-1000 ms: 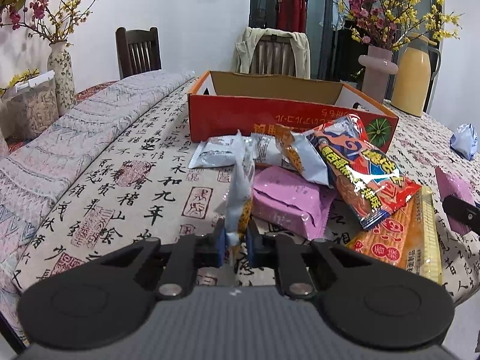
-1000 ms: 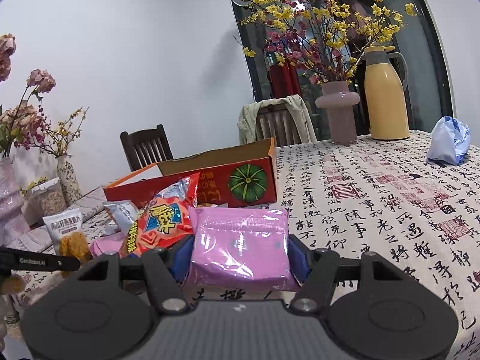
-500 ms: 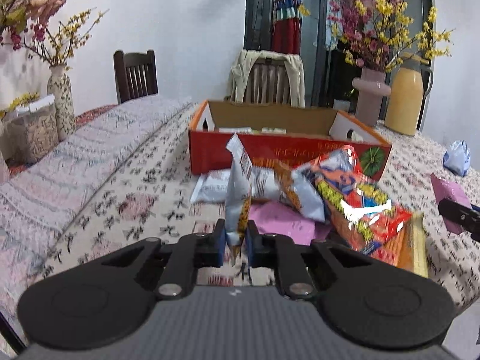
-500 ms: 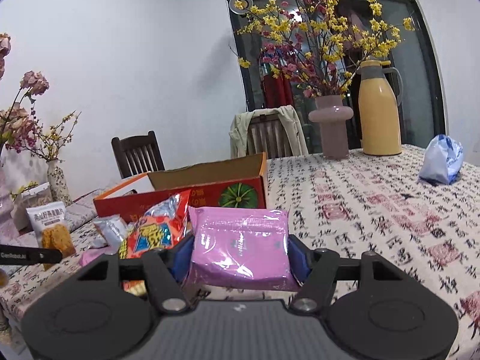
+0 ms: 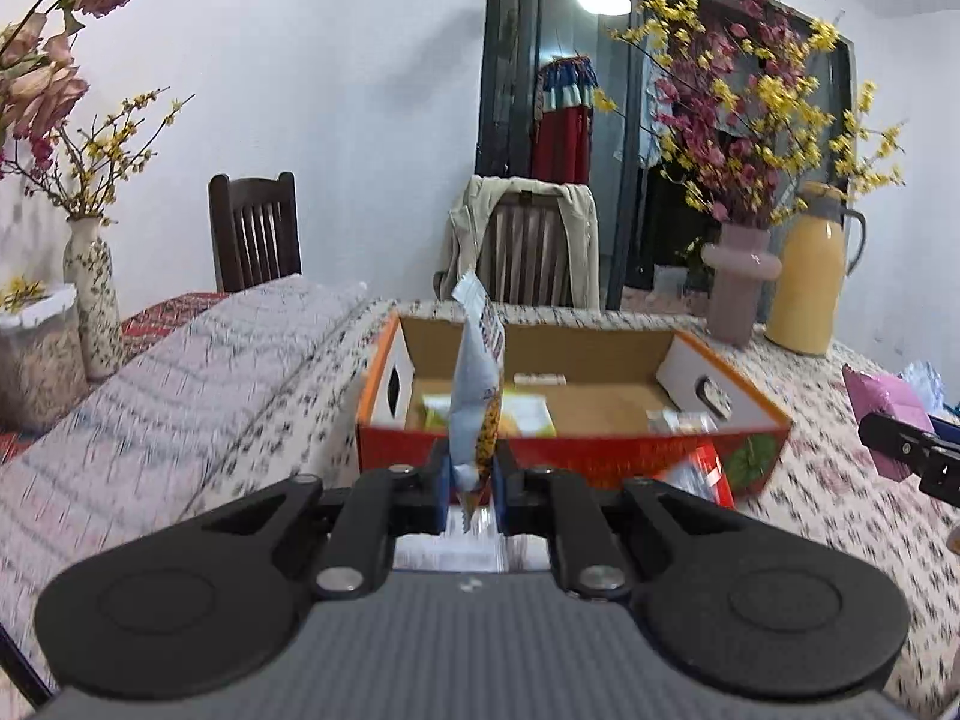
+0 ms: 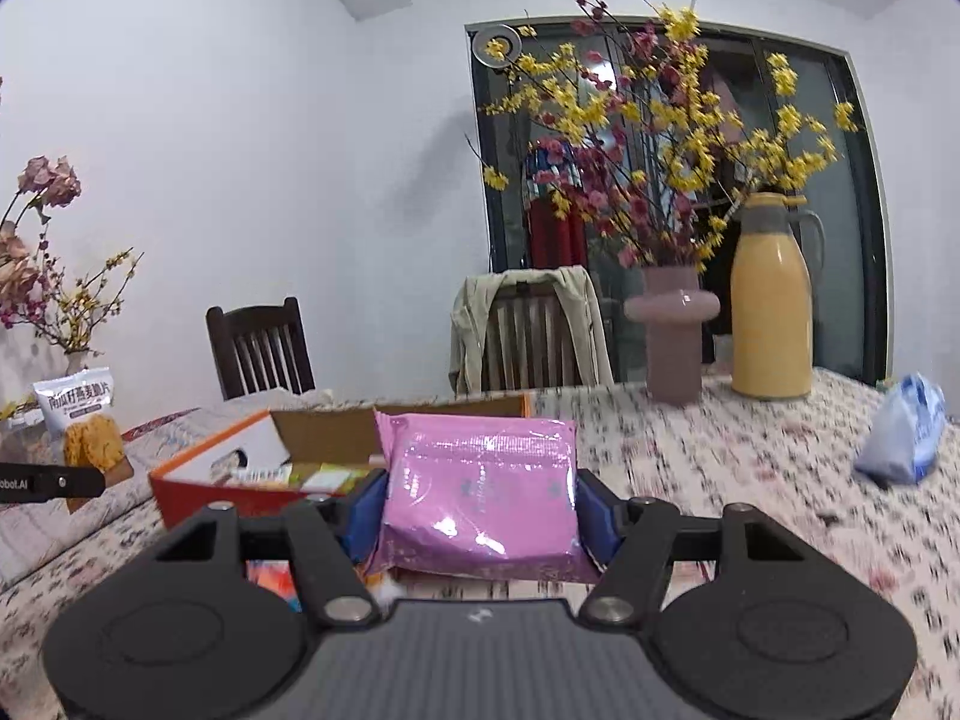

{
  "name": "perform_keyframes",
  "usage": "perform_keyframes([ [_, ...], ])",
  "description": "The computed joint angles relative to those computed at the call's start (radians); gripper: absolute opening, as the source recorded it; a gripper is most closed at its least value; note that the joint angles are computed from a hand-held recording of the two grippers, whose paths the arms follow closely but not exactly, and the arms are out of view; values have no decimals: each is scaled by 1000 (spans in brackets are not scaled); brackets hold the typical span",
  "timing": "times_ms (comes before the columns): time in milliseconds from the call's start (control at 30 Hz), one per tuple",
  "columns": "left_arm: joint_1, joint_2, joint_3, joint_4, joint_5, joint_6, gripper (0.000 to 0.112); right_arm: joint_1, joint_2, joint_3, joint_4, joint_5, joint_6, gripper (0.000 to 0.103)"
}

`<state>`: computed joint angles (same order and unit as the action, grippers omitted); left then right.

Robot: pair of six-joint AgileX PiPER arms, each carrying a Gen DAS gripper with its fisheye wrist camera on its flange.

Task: Organize snacks
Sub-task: 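Carry the white packet with the left tool while the right tool carries the pink packet into the box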

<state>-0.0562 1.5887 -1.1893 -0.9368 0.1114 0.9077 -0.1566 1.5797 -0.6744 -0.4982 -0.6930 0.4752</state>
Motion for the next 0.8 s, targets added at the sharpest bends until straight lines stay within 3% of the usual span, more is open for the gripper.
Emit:
perform_keyframes([
  [100, 4, 63, -99, 64, 29, -71, 14, 33, 38, -96, 15, 59, -13, 65],
  [267, -5, 189, -297, 351, 74, -368, 14, 93, 113, -269, 37, 168, -32, 65],
  [500, -21, 416, -628, 661, 169, -710, 14, 166, 289, -587, -54, 352, 51, 65],
  [600, -22, 487, -700, 691, 169, -760, 14, 179, 367, -685, -90, 382, 112, 65],
  [700, -14, 554, -797, 647, 265, -719, 14, 186, 417, -736, -161, 419, 195, 64],
  [800, -11, 561, -804, 604, 273, -677, 14, 188, 441, -761, -249, 438, 282, 64],
])
